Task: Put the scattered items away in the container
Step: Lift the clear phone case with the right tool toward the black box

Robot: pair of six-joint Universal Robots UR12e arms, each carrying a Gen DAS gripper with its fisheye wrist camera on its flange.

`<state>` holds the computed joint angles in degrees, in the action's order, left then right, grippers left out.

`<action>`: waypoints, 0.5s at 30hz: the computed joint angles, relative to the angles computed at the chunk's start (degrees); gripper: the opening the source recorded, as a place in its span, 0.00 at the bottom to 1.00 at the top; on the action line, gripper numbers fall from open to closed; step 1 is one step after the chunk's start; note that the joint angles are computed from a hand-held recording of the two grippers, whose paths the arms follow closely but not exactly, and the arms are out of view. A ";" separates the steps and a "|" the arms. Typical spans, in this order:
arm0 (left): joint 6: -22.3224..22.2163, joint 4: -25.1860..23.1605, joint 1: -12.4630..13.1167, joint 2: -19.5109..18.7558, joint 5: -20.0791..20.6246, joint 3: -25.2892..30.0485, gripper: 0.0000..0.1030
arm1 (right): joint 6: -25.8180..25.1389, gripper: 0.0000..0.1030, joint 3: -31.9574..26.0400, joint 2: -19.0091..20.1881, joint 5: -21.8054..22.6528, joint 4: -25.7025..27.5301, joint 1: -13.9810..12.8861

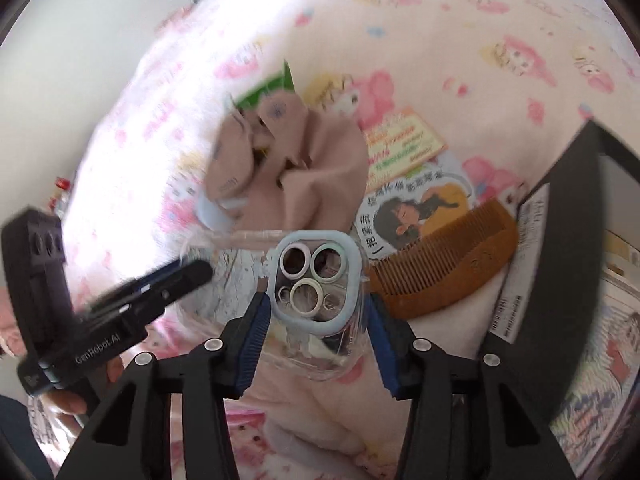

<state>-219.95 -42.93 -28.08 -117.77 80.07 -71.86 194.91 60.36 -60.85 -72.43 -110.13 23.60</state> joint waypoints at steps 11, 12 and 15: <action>8.19 -3.92 -4.16 -4.99 0.35 16.16 0.39 | 3.19 0.43 9.12 -9.41 -3.13 -15.23 -2.18; 8.73 -5.43 -4.64 -6.25 -0.59 18.79 0.39 | 3.56 0.43 10.27 -10.56 -3.94 -15.71 -2.62; 9.80 -11.50 -5.93 -11.42 -4.75 28.34 0.39 | 4.39 0.43 14.18 -14.41 -6.36 -16.14 -4.85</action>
